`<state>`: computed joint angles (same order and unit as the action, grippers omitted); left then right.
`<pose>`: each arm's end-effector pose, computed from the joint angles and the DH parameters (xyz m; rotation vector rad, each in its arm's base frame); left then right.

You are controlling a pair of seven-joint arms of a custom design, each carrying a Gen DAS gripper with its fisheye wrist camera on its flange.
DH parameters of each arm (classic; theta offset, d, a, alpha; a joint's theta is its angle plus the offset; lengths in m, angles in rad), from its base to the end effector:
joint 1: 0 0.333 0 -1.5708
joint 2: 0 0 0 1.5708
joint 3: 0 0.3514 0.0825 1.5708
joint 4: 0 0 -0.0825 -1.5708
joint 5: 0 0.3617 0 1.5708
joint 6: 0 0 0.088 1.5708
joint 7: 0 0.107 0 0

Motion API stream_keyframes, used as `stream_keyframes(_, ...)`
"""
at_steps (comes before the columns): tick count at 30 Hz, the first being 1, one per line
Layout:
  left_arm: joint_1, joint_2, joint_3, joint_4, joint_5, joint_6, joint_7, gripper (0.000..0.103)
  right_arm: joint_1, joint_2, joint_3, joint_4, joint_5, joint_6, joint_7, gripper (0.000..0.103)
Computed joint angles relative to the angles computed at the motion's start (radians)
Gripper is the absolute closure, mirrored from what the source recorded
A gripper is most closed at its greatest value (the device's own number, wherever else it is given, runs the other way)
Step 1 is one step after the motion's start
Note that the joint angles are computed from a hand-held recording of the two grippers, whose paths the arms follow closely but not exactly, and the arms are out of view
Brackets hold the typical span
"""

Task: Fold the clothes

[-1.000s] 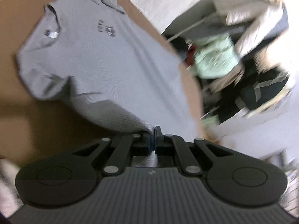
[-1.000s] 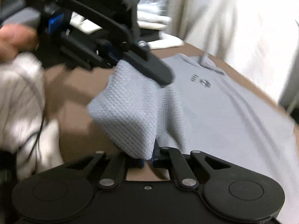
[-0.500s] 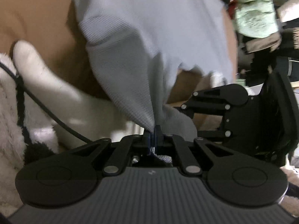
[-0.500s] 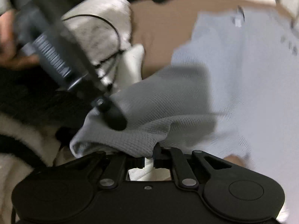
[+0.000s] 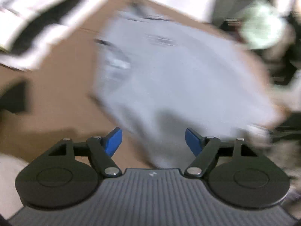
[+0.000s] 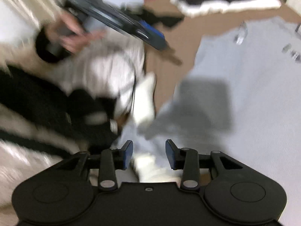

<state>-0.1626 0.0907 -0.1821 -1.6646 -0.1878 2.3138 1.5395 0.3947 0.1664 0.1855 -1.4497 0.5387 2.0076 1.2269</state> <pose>0.5801 -0.2061 0.6474 -1.7906 2.2362 -0.8344 0.5136 0.3588 0.6776 -2.2932 0.9551 0.2574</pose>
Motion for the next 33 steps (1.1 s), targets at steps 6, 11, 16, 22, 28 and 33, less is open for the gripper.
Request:
stream_keyframes(6, -0.047, 0.300, 0.055, 0.301, 0.118, -0.077, -0.151, 0.028, 0.024, 0.155, -0.035, 0.207, -0.188, 0.138, 0.199, 0.053)
stream_keyframes(11, -0.070, 0.353, 0.045, 0.272, 0.203, 0.001, -0.111, 0.037, 0.051, 0.274, -0.093, 0.318, -0.367, 0.282, 0.545, 0.053)
stream_keyframes(16, -0.041, 0.293, 0.033, 0.189, 0.148, 0.104, -0.029, 0.098, 0.020, 0.397, -0.104, 0.435, -0.445, 0.341, 0.712, 0.053)
stream_keyframes(22, -0.083, 0.297, 0.087, 0.221, 0.280, 0.021, -0.114, 0.087, 0.033, 0.423, -0.184, 0.388, -0.633, 0.393, 0.879, 0.053)
stream_keyframes(28, -0.102, 0.258, 0.123, 0.179, 0.445, 0.059, -0.239, 0.080, 0.010, 0.340, -0.207, 0.178, -0.784, 0.400, 0.950, 0.053)
stream_keyframes(33, -0.036, 0.305, 0.058, 0.239, 0.295, 0.197, -0.177, 0.064, -0.025, 0.371, -0.206, 0.218, -0.815, 0.386, 1.001, 0.053)
